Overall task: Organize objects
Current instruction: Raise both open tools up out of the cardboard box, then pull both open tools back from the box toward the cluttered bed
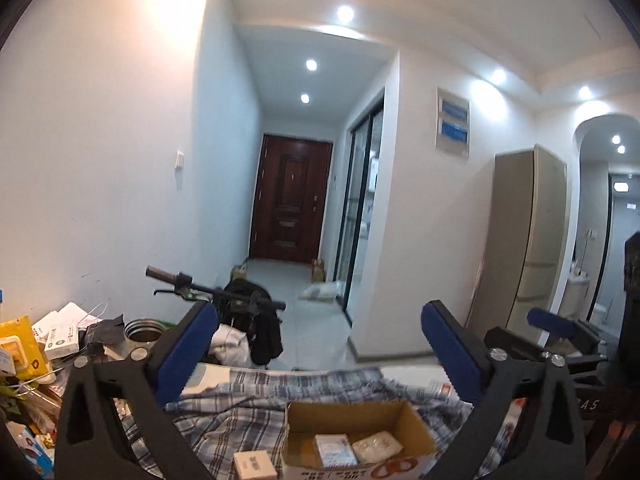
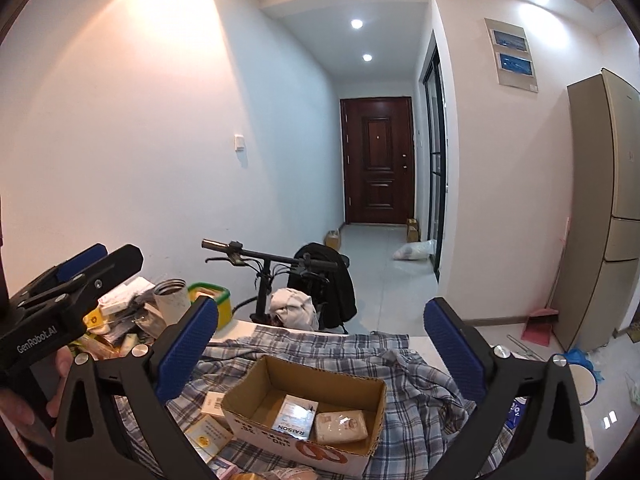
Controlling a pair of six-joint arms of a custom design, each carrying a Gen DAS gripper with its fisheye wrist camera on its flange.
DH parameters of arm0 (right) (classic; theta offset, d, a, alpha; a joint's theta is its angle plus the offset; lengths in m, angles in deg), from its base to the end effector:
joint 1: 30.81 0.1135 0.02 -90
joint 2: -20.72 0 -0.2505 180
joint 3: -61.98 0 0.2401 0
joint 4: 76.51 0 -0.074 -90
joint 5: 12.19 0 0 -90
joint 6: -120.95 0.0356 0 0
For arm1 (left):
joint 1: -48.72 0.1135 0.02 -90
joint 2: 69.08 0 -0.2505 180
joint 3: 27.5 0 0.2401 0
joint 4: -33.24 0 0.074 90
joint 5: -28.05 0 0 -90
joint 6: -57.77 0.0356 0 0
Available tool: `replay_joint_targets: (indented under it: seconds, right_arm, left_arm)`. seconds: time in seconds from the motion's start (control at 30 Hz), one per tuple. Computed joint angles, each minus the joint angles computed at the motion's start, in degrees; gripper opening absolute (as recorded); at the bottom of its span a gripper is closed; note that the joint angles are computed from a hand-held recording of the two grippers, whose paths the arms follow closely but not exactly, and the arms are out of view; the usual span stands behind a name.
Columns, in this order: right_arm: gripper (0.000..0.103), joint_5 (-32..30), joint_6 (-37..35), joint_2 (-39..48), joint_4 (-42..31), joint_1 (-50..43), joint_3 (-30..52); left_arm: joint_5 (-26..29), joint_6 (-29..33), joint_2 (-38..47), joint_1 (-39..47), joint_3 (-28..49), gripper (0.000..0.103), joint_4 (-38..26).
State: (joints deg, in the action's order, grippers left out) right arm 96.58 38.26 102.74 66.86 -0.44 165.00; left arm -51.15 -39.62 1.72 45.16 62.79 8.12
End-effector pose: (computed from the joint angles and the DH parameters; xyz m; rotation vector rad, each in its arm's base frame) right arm 0.2759 0.1484 0.4186 -0.1400 1.8264 0.1610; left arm 0.2715 -0.0236 0.4195 0.0872 1.6739 -0.3015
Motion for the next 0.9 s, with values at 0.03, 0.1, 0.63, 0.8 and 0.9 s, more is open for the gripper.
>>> replay_joint_targets:
  seconds: [0.03,0.1,0.63,0.8,0.9]
  right_arm:
    - [0.103,0.5,-0.1,-0.3,0.5,0.3,-0.3]
    - [0.103,1.2,-0.5,-1.1,1.5,0.7,-1.3]
    - [0.103,9.0,-3.1,-7.5,9.3,5.4,-7.7]
    - [0.103,9.0,-1.9,-7.4,8.1,5.3,-7.1]
    - [0.103,9.2,-2.2,-7.5,8.0,5.6,-7.0]
  left_arm:
    - [-0.7,-0.2,-0.6,-0.1,-0.4,0.103,0.3]
    - [-1.2,-0.3,-1.6,0.1,-0.7,0.103,0.5]
    - [-3.2,1.5,-6.3,-0.5,-2.4,0.103,-1.0]
    - [-4.7,2.1,-6.2,-1.6,-2.6,0.103,-0.8]
    - [-3.1,1.6,-7.1,-1.0,-3.0,0.103,-1.0]
